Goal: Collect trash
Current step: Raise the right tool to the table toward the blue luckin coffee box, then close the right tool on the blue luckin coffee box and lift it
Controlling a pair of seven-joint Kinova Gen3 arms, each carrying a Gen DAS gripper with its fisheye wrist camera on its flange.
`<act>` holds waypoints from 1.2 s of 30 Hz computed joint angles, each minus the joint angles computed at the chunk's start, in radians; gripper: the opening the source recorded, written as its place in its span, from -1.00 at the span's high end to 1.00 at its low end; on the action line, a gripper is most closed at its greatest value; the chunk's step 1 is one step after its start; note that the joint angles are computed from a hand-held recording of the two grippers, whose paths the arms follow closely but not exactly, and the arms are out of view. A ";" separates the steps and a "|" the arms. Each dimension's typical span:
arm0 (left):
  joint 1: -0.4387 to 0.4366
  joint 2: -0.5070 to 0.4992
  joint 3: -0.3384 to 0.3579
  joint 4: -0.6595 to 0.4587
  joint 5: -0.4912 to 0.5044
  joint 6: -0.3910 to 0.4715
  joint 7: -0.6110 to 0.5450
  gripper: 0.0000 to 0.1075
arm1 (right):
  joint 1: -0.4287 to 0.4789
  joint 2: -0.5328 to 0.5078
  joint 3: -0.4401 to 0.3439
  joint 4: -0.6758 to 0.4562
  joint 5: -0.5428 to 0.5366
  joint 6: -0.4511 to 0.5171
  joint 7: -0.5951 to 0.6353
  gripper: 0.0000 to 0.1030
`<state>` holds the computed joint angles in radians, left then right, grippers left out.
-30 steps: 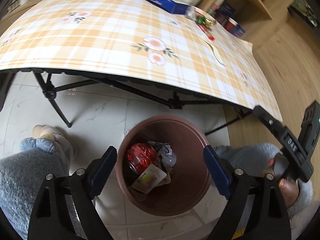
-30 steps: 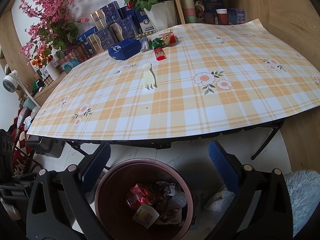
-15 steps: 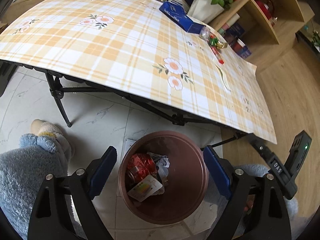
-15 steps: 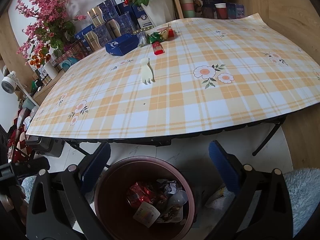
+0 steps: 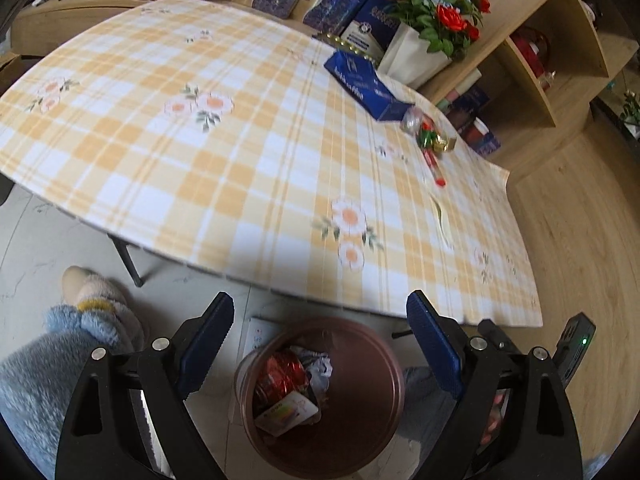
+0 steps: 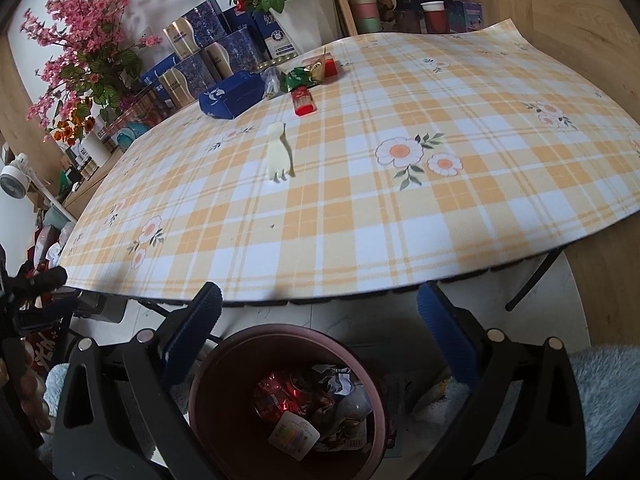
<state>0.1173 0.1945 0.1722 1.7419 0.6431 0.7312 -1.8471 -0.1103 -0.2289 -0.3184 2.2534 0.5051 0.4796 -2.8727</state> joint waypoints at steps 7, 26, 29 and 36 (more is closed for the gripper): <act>-0.009 0.047 0.003 -0.083 -0.008 0.012 0.013 -0.60 | -0.007 0.030 0.118 -0.078 -0.138 -0.005 0.249 -0.54; -0.026 0.345 0.068 -0.518 -0.064 0.045 0.105 -0.55 | -0.014 0.568 0.300 -0.759 -0.575 0.072 0.702 -0.12; -0.031 0.411 0.079 -0.614 -0.067 0.072 0.125 -0.45 | -0.006 0.673 0.310 -0.893 -0.625 0.119 0.640 -0.07; -0.033 0.553 0.101 -0.815 -0.064 0.145 0.198 -0.31 | -0.025 0.811 0.343 -1.084 -0.621 0.252 0.494 0.19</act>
